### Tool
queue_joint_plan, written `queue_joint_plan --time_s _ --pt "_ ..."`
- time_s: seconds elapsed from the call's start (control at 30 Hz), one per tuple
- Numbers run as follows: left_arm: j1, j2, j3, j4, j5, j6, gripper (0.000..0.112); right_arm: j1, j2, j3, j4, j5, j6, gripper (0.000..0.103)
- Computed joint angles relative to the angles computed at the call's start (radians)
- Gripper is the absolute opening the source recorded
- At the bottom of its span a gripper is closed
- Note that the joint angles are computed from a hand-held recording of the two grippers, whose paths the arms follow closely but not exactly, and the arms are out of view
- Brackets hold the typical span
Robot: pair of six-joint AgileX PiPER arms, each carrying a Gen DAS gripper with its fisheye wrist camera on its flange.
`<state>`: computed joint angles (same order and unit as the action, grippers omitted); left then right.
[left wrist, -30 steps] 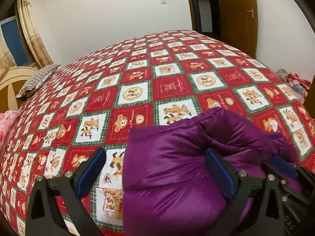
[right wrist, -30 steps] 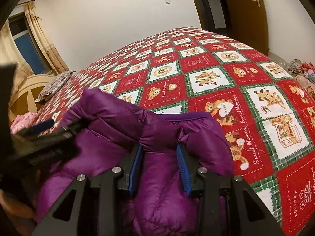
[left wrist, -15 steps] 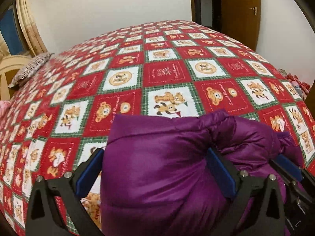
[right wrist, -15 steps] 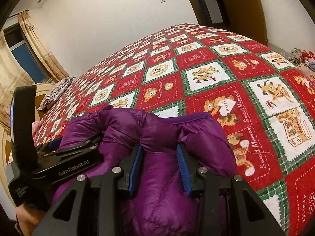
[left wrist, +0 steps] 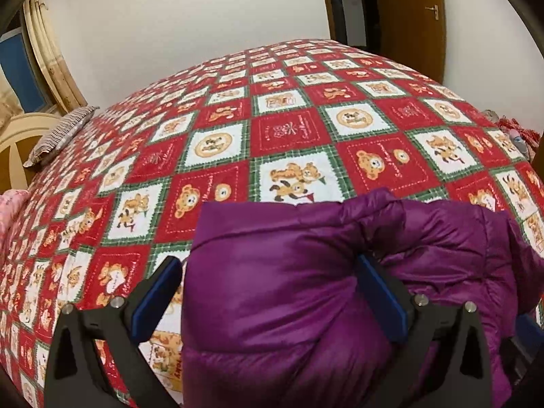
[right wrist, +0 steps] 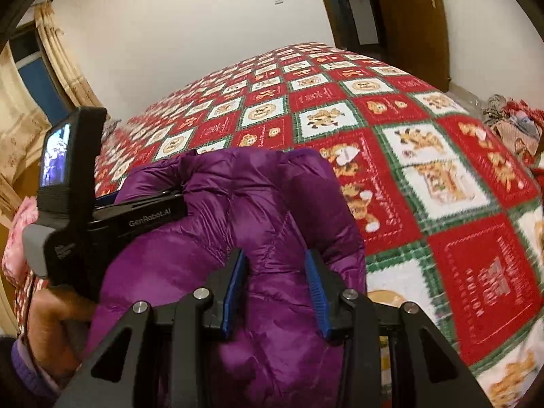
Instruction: Fold large clothes
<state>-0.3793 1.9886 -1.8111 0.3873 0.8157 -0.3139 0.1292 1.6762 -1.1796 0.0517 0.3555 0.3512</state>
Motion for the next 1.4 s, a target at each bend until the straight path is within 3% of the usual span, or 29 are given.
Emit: queue_joint_plan --time_s 0.13,0.3,0.37,0.5,0.6,0.67,0.73,0.87,0.93,1.13,1.3,1.4 --pt "0.002 -0.002 0.002 -0.002 0.0 -0.003 0.103 -0.002 -0.001 0.065 0.023 -0.119 -0.024 0.038" --pt "0.015 -0.042 0.046 -0.048 0.004 0.013 0.103 0.03 -0.005 0.074 -0.26 -0.135 0.243 0.038" --pt "0.048 -0.088 0.09 -0.15 0.014 0.075 0.103 0.037 -0.002 0.071 -0.309 -0.132 0.286 0.038" --pt "0.147 -0.226 0.215 -0.393 0.035 0.229 0.103 0.029 -0.013 0.068 -0.22 -0.114 0.187 0.038" --pt "0.208 -0.359 0.348 -0.506 0.006 0.345 0.103 0.004 -0.069 0.07 0.026 -0.027 -0.07 0.039" --pt "0.243 -0.45 0.441 -0.542 -0.022 0.417 0.103 -0.019 -0.137 0.127 0.226 -0.026 -0.218 0.049" --pt "0.3 -0.506 0.505 -0.645 -0.025 0.541 0.103 -0.045 -0.253 0.219 0.426 -0.034 -0.324 0.072" --pt "0.452 -0.554 0.59 -0.955 0.033 0.78 0.103 -0.132 -0.409 0.359 0.826 -0.006 -0.682 0.081" --pt "0.502 -0.536 0.599 -1.082 0.071 0.849 0.103 -0.19 -0.44 0.395 0.99 0.062 -0.832 0.084" --pt "0.471 -0.406 0.521 -1.169 0.124 0.887 0.103 -0.301 -0.278 0.284 1.133 0.261 -0.99 0.085" --pt "0.385 -0.375 0.521 -1.146 0.056 0.923 0.103 -0.284 -0.091 0.136 1.004 0.274 -0.928 0.085" --pt "0.392 -0.366 0.529 -1.183 0.053 0.957 0.103 -0.272 -0.039 0.12 1.051 0.293 -0.995 0.085"
